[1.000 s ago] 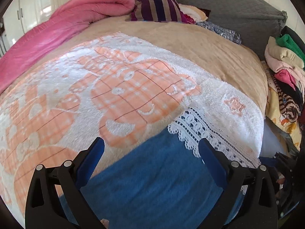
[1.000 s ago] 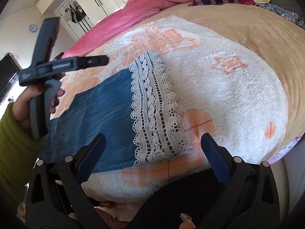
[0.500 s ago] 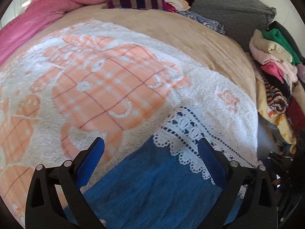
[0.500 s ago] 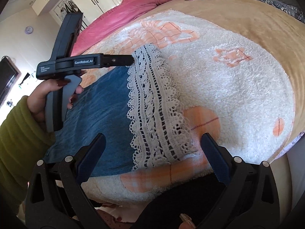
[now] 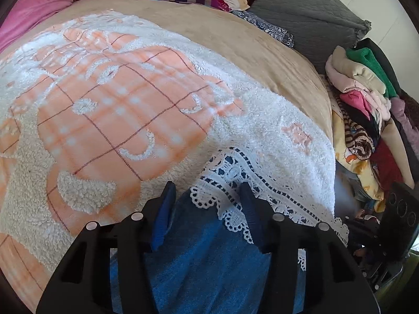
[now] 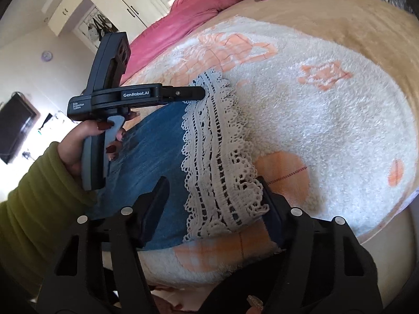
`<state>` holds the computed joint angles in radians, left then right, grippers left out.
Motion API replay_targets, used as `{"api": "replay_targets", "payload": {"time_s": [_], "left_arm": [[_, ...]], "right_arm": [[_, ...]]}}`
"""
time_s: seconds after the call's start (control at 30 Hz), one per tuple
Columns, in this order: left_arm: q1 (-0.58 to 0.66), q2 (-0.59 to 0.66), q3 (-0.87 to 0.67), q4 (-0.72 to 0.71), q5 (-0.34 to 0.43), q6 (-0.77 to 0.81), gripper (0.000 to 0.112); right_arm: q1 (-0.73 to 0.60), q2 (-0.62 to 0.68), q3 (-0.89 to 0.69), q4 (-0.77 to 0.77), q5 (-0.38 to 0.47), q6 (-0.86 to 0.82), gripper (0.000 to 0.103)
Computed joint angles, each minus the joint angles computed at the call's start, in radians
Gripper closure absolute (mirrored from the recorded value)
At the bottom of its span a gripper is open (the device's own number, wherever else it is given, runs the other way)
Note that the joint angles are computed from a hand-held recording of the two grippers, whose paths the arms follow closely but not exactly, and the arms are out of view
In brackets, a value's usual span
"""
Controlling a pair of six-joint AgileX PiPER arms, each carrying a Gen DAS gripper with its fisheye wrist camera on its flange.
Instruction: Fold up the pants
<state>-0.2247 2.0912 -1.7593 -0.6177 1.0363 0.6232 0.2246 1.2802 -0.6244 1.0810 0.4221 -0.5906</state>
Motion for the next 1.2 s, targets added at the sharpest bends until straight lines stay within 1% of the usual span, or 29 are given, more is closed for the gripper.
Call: {"api": "replay_targets", "payload": {"time_s": [0.07,0.17,0.2,0.23,0.27,0.3,0.33,0.37,0.47,0.6,0.63,0.67,0.73,0.8,0.9,0.93,1.0,1.03,1.13,1.2], "left_arm": [[0.006,0.009,-0.002,-0.016,0.006,0.018,0.061],[0.004,0.012,0.004,-0.024,0.001,0.023,0.062],[0.007,0.009,0.008,-0.026,0.004,0.021,0.070],[0.006,0.012,0.002,-0.034,0.020,0.017,0.075],[0.004,0.009,0.003,-0.032,0.022,0.013,0.078],[-0.002,0.004,0.009,-0.026,0.014,0.011,0.080],[-0.001,0.001,0.014,-0.025,0.013,0.020,0.081],[0.000,0.000,0.015,-0.029,0.017,0.028,0.083],[0.019,-0.010,0.027,-0.065,0.025,0.055,0.091],[0.060,-0.047,0.065,-0.142,0.033,0.117,0.093],[0.072,-0.064,0.080,-0.163,0.036,0.136,0.093],[0.083,-0.081,0.097,-0.185,0.039,0.152,0.093],[0.111,-0.114,0.126,-0.227,0.051,0.186,0.093],[0.144,-0.153,0.159,-0.262,0.062,0.234,0.093],[0.224,-0.203,0.196,-0.320,0.107,0.288,0.093],[0.257,-0.220,0.209,-0.325,0.121,0.298,0.093],[0.316,-0.253,0.240,-0.329,0.140,0.326,0.093],[0.359,-0.277,0.271,-0.331,0.145,0.353,0.093],[0.448,-0.318,0.332,-0.301,0.135,0.355,0.089],[0.521,-0.328,0.369,-0.304,0.144,0.356,0.079]], "right_arm": [[-0.001,0.016,-0.011,0.015,0.010,-0.019,0.043],[0.006,0.034,-0.025,0.027,0.001,-0.024,0.043],[0.012,0.037,-0.028,0.022,-0.006,-0.019,0.045],[0.016,0.040,-0.031,0.019,-0.011,-0.017,0.050],[0.016,0.047,-0.034,0.035,-0.011,-0.034,0.053],[0.005,0.047,-0.025,0.087,-0.002,-0.091,0.063],[-0.020,0.054,-0.021,0.163,0.046,-0.177,0.086],[-0.035,0.061,-0.016,0.202,0.071,-0.223,0.086],[-0.034,0.059,-0.013,0.236,0.072,-0.263,0.086],[-0.056,0.041,0.013,0.352,0.106,-0.391,0.086],[-0.053,0.027,0.022,0.383,0.104,-0.424,0.086],[-0.041,0.005,0.027,0.382,0.093,-0.427,0.086],[0.011,-0.041,0.017,0.374,0.050,-0.421,0.086],[0.074,-0.073,-0.014,0.331,0.015,-0.385,0.086],[0.222,-0.055,-0.123,0.129,-0.067,-0.195,0.086],[0.272,-0.029,-0.168,0.045,-0.082,-0.119,0.086],[0.345,0.029,-0.240,-0.050,-0.097,-0.035,0.086],[0.393,0.070,-0.285,-0.124,-0.111,0.030,0.086],[0.511,0.181,-0.385,-0.392,-0.138,0.274,0.086],[0.565,0.256,-0.446,-0.564,-0.123,0.438,0.086]]}}
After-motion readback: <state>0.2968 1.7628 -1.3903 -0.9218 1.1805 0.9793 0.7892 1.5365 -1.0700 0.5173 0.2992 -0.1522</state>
